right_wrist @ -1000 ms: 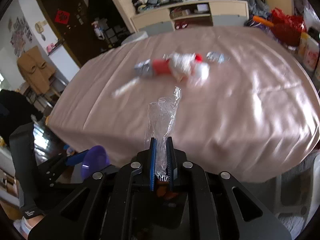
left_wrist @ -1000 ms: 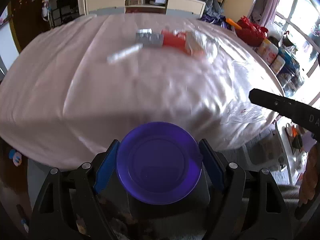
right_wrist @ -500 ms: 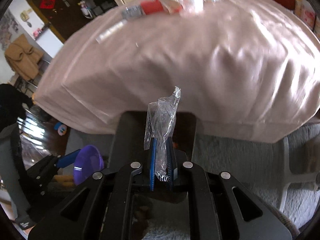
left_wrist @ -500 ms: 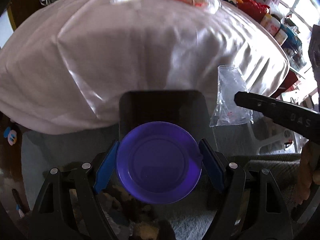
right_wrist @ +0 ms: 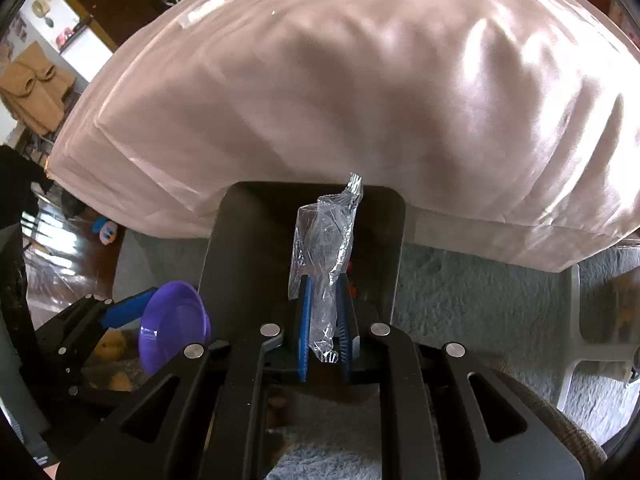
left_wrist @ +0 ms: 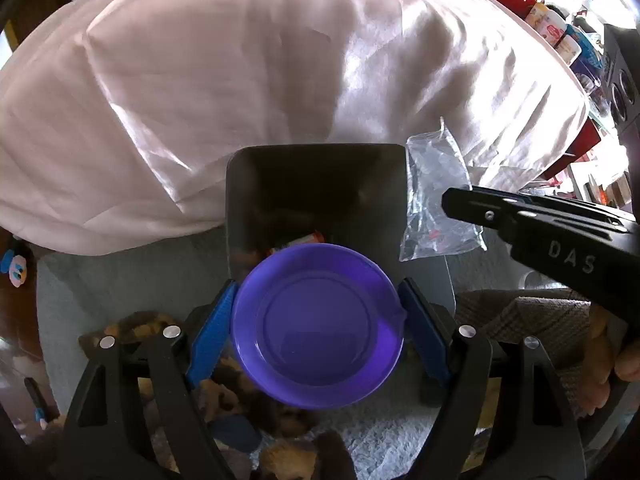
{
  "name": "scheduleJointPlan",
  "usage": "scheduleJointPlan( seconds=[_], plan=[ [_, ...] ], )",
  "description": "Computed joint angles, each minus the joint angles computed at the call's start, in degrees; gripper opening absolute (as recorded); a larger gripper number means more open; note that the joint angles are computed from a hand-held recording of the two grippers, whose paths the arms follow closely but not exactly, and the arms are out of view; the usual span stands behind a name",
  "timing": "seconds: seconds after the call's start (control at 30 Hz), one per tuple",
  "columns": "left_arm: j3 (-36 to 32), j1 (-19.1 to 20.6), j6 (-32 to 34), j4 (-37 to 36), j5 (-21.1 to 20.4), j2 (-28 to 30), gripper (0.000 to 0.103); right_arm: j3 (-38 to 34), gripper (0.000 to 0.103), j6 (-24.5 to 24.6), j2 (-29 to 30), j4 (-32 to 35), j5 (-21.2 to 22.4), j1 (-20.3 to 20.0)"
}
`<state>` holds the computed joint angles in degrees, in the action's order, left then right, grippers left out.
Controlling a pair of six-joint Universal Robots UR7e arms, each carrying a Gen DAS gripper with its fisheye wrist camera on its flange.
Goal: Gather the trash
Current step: 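Drop the purple dish and plastic bag into the grey bin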
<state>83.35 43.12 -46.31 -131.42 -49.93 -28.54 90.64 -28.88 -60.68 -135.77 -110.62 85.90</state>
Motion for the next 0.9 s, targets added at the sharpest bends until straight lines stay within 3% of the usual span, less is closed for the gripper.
scheduleJointPlan(
  seconds=[0.17,0.3,0.37,0.57,0.7,0.9],
  plan=[
    [-0.02,0.27,-0.42,0.5,-1.5,-0.19,0.077,-0.32,0.021,0.93,0.8,0.16,-0.69,0.39],
    [0.09,0.36,-1.11,0.83,-1.86,-0.35,0.077,-0.56,0.046,2.06,0.81,-0.77,-0.54,0.45],
    [0.15,0.34,-1.51,1.15,-1.65,-0.45,0.08,-0.68,0.049,2.56,0.72,-0.97,-0.2,0.37],
    [0.33,-0.12,-1.94,1.21,0.31,-0.56,0.095,-0.29,0.082,2.32,0.33,-4.6,-1.49,0.76],
    [0.29,-0.01,-2.17,1.13,0.17,-0.62,0.095,-0.52,0.085,2.42,-0.13,-5.2,-0.92,0.48],
    [0.96,-0.62,-1.23,-1.76,1.39,-2.18,0.095,-2.44,0.085,4.86,-1.7,-5.02,4.92,-0.45]
  ],
)
